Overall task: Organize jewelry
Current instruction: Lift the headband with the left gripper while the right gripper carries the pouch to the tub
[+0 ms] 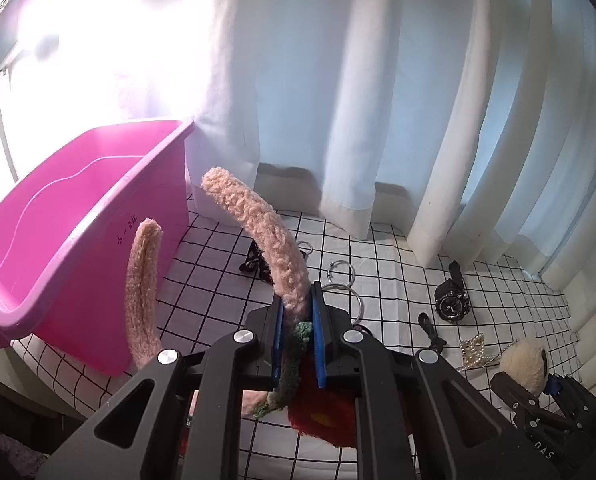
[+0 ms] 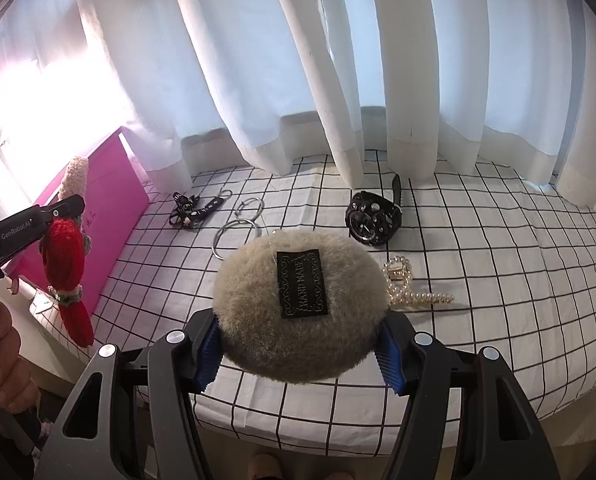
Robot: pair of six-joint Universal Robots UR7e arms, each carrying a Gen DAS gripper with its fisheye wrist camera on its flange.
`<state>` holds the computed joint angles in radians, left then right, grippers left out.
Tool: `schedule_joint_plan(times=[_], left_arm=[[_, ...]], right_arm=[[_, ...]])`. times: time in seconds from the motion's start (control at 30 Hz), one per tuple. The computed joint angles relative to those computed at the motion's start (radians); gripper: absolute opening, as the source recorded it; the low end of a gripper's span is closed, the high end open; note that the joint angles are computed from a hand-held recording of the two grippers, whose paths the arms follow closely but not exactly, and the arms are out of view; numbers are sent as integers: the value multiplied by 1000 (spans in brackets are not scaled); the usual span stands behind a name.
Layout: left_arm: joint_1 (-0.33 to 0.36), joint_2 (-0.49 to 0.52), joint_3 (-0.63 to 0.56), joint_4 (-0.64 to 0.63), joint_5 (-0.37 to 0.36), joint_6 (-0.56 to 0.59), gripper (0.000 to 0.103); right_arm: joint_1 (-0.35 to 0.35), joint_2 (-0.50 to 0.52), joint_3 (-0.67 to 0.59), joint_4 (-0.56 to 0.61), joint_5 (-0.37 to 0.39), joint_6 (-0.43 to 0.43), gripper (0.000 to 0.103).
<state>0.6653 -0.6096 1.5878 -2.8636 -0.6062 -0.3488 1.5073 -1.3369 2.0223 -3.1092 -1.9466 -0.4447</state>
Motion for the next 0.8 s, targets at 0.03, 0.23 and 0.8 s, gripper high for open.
schedule_joint_plan(times=[0.03, 0.23, 0.8], left_arm=[[-10, -5, 3, 0, 13, -7, 12], [-69, -41, 9, -19, 81, -19, 12], [-29, -205, 5, -139, 261, 211, 12]], right_arm=[[2, -4, -9, 13, 15, -5, 61], [34, -5, -83, 89, 110, -45, 61], [274, 336, -505, 269, 269, -72, 61]])
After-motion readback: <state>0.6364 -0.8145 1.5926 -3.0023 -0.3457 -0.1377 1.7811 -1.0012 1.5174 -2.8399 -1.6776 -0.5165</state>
